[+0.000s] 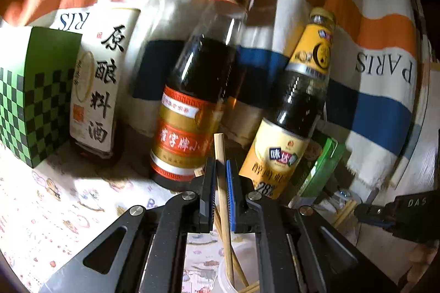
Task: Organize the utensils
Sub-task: 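Open both grippers to release the chopsticks into the cup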
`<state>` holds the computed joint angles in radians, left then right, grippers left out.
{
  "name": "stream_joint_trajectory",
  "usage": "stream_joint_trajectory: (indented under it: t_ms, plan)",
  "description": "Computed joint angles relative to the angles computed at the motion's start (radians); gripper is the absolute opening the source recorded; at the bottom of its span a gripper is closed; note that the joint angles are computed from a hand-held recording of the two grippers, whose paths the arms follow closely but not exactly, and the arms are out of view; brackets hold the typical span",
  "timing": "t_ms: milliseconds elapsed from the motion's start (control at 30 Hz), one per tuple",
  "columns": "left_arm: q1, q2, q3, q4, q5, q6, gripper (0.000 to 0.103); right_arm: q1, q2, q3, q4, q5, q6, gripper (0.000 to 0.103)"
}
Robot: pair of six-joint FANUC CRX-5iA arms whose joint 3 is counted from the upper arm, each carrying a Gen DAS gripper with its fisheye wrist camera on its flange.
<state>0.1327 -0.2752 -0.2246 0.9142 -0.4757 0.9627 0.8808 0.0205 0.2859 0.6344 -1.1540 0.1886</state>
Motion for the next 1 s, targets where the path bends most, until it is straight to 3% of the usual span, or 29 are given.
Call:
stream_joint_trajectory:
  t_ms: [467,533,667,833,1000]
  plan:
    - [-0.036,0.008,-0.045,0.014,0.016,-0.042,0.007,0.004,-0.006,-0.004,0.009,-0.013,-0.005,0.011]
    - [-0.04,0.005,-0.055,0.035,0.023,-0.067,0.014,0.005,-0.005,-0.002,0.009,-0.014,-0.004,0.011]
    - [-0.031,-0.029,-0.077,0.056,0.037,-0.116,0.039,0.01,-0.004,0.003,0.012,-0.015,0.001,0.011]
    - [0.052,-0.078,-0.045,-0.041,-0.034,-0.103,0.047,0.039,-0.011,-0.001,0.046,-0.006,0.002,0.013]
    - [0.18,-0.153,-0.077,0.072,-0.117,-0.233,0.066,0.072,-0.021,-0.011,0.072,0.038,0.034,0.019]
